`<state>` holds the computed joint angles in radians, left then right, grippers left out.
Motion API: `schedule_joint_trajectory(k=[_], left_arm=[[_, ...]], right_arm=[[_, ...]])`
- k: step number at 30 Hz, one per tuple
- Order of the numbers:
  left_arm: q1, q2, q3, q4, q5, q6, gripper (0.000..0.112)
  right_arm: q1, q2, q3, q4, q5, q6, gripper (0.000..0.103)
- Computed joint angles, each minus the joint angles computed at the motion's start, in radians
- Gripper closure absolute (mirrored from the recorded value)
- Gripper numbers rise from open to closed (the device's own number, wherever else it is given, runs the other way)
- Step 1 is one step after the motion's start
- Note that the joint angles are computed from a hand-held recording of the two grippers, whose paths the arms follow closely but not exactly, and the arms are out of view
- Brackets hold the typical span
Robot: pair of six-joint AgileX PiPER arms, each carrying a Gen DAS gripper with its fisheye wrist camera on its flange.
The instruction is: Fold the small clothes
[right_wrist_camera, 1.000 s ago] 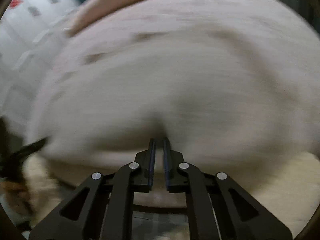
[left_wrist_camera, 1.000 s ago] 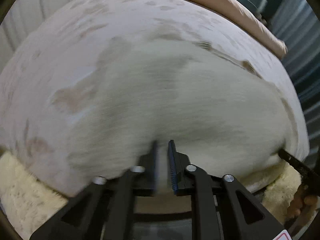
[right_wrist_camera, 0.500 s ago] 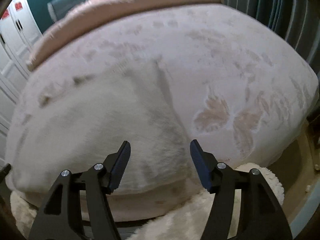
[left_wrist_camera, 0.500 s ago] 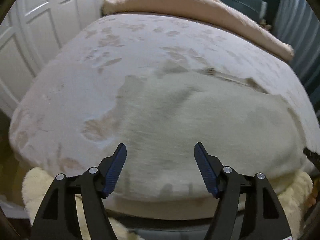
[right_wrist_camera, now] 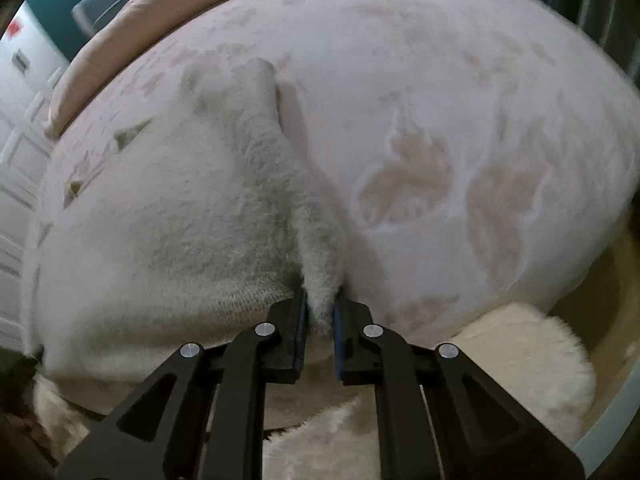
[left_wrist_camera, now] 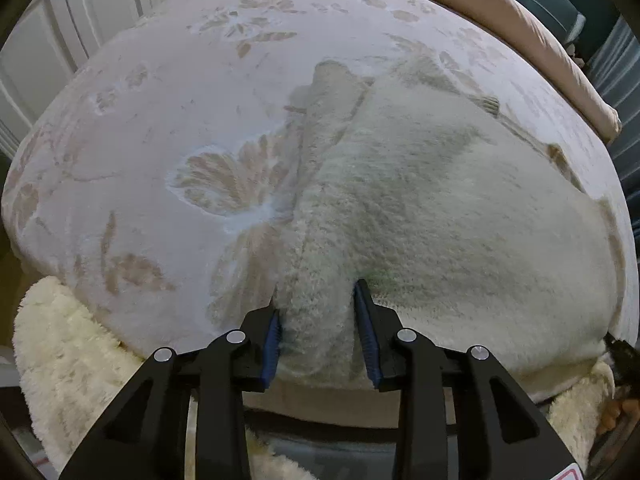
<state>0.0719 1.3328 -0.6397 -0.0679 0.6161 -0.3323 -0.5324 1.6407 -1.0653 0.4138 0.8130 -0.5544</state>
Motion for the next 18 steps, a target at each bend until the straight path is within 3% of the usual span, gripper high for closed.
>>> schedule_joint_trajectory(k=[4, 7, 9, 13, 15, 18], left_arm=[[0.02, -0.028, -0.016, -0.028, 0.043, 0.027, 0.076], [0.036, -0.075, -0.065, -0.091, 0.094, 0.085, 0.08], [0.079, -0.069, -0.121, -0.205, 0.092, 0.188, 0.077], [0.08, 0.066, -0.276, -0.308, 0.048, 0.278, 0.064], [0.057, 0.174, -0.369, -0.323, 0.009, 0.291, 0.049], [0.033, 0.357, -0.526, -0.319, 0.017, 0.263, 0.045]], right_arm=[[0.057, -0.055, -0.027, -0.105, -0.002, 0.054, 0.079], [0.054, -0.09, -0.045, -0.072, -0.01, 0.027, 0.068], [0.061, -0.078, -0.102, -0.021, -0.015, 0.021, 0.056], [0.143, 0.05, -0.28, 0.06, -0.008, 0.049, 0.048], [0.203, 0.12, -0.36, 0.028, -0.015, 0.107, 0.04], [0.288, 0.263, -0.522, -0.053, 0.022, 0.203, 0.036]])
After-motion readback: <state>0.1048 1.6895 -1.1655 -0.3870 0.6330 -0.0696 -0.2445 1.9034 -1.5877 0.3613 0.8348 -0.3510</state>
